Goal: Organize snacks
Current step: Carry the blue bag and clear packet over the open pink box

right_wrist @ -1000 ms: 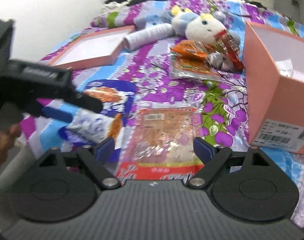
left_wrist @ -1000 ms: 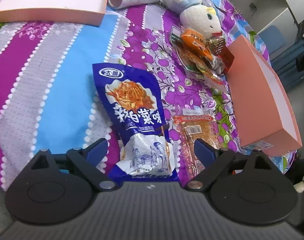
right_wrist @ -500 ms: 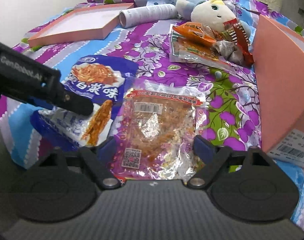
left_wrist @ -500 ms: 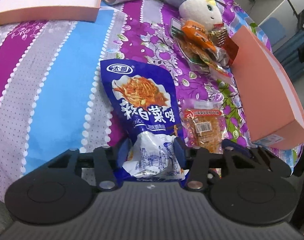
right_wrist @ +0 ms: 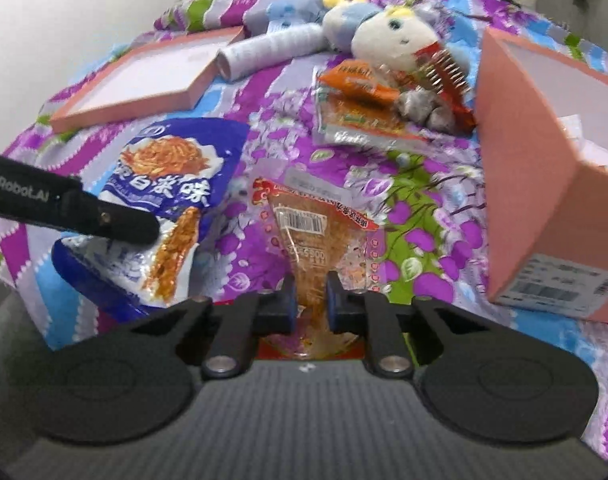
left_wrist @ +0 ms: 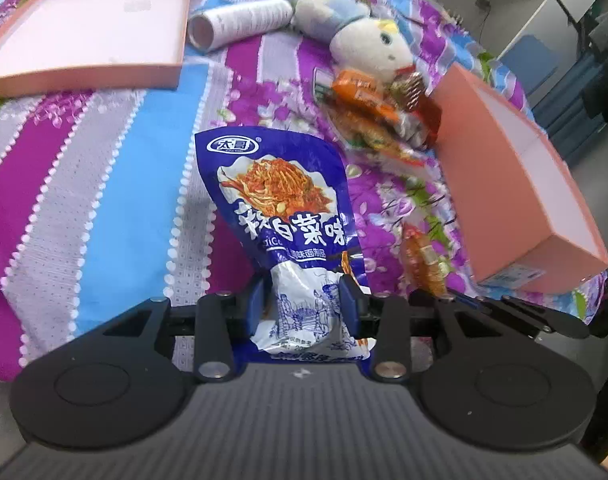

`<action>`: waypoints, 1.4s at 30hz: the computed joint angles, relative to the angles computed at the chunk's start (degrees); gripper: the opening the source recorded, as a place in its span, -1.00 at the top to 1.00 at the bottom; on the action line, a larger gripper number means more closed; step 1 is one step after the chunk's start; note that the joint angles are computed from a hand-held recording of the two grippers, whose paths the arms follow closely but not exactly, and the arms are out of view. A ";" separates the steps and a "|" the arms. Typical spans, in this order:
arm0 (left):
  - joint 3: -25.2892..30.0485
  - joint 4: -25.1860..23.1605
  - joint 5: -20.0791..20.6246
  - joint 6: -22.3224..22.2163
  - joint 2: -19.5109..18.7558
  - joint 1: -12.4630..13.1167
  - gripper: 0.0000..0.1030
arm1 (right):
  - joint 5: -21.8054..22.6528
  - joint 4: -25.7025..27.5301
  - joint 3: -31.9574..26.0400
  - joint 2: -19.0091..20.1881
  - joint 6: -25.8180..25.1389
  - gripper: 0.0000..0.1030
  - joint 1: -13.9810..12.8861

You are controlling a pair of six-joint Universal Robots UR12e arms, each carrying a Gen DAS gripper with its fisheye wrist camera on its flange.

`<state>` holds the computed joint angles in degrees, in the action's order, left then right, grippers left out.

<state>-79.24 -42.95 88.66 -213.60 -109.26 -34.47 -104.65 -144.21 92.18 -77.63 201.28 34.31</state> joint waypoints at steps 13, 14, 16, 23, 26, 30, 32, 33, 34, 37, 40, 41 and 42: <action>1.53 -0.19 3.06 2.84 3.24 -3.18 0.13 | -6.55 -3.30 1.81 -6.01 7.19 0.68 2.20; 1.60 0.00 3.15 3.17 3.44 -3.48 0.13 | -7.35 -3.27 1.92 -6.44 7.53 0.68 2.54; 1.85 0.26 3.44 4.09 3.80 -4.16 0.13 | -8.60 -2.89 2.11 -7.27 8.45 0.68 3.15; 2.82 2.18 1.46 5.59 4.22 -5.85 0.13 | -14.76 -1.67 2.52 -9.88 11.01 0.68 5.58; 3.35 3.34 -0.18 6.18 3.94 -6.31 0.13 | -16.64 -0.54 3.09 -11.13 12.37 0.68 6.03; 4.76 4.09 -2.15 6.61 2.89 -6.72 0.13 | -18.88 1.35 3.66 -12.37 14.57 0.68 5.89; 5.97 4.23 -3.45 6.78 1.99 -6.75 0.13 | -19.76 2.07 3.85 -12.73 14.95 0.68 5.55; 6.65 4.24 -3.99 7.01 1.47 -6.73 0.13 | -20.05 2.29 3.95 -12.93 15.19 0.68 5.40; 7.57 4.14 -4.36 7.21 0.80 -6.74 0.13 | -20.16 2.28 4.05 -13.12 15.29 0.68 5.11; 10.91 3.60 -5.93 7.93 -1.53 -6.48 0.13 | -20.26 2.39 3.93 -13.16 15.04 0.68 3.95; 14.90 2.43 -6.83 8.88 -4.09 -6.39 0.13 | -20.09 2.27 3.91 -13.30 14.86 0.68 2.64; 16.47 2.02 -7.05 9.22 -5.09 -6.39 0.13 | -19.75 2.06 3.90 -13.33 14.65 0.68 2.01; 18.02 1.48 -7.03 9.57 -6.06 -6.40 0.13 | -19.48 1.93 3.89 -13.40 14.31 0.68 1.41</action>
